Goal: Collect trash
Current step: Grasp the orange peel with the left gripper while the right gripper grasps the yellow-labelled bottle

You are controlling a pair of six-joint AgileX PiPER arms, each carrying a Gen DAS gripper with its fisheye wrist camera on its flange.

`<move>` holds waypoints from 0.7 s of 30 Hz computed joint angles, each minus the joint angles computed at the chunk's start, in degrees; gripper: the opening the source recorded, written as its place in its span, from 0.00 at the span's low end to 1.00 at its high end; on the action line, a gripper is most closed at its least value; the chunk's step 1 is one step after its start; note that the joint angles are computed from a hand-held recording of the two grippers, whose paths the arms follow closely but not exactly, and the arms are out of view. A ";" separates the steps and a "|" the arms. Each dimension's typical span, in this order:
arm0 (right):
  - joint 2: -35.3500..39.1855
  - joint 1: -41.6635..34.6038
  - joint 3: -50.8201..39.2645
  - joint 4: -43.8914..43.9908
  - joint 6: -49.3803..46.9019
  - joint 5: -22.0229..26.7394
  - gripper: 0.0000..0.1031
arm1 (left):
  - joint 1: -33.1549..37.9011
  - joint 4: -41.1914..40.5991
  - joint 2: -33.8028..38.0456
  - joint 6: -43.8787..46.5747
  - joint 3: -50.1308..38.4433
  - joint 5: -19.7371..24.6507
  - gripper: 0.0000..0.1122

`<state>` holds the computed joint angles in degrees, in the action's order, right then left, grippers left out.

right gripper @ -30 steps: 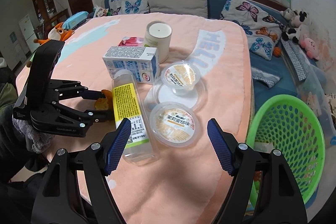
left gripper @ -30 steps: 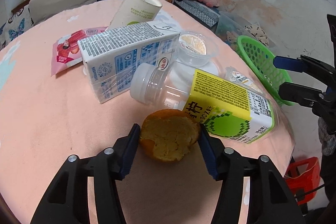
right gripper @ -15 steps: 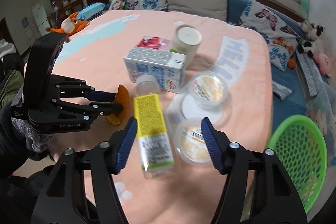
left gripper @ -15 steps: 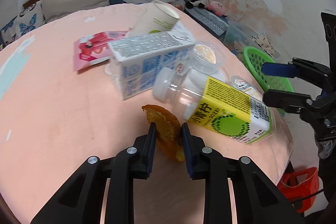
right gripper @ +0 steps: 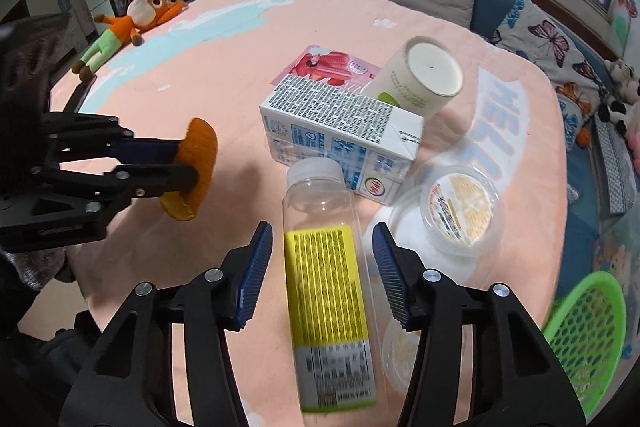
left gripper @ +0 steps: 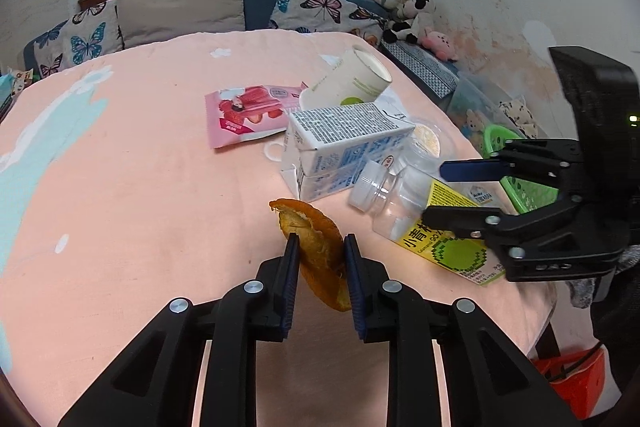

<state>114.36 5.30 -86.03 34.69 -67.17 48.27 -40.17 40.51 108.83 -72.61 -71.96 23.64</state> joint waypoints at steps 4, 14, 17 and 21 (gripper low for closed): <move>2.48 1.31 -2.71 -2.77 2.73 0.48 0.49 | -0.01 0.50 -0.42 -0.76 0.54 -0.16 0.20; 0.49 0.68 -0.92 -1.43 0.82 0.68 0.45 | 0.44 1.03 -1.31 -1.67 1.14 -0.10 0.20; -1.81 -0.40 0.94 0.56 -0.75 0.52 0.44 | 0.22 1.69 -1.62 -2.21 0.96 0.28 0.20; -5.78 -3.37 3.74 4.46 -4.12 1.32 0.44 | -0.28 2.11 -1.88 -2.02 0.06 0.94 0.20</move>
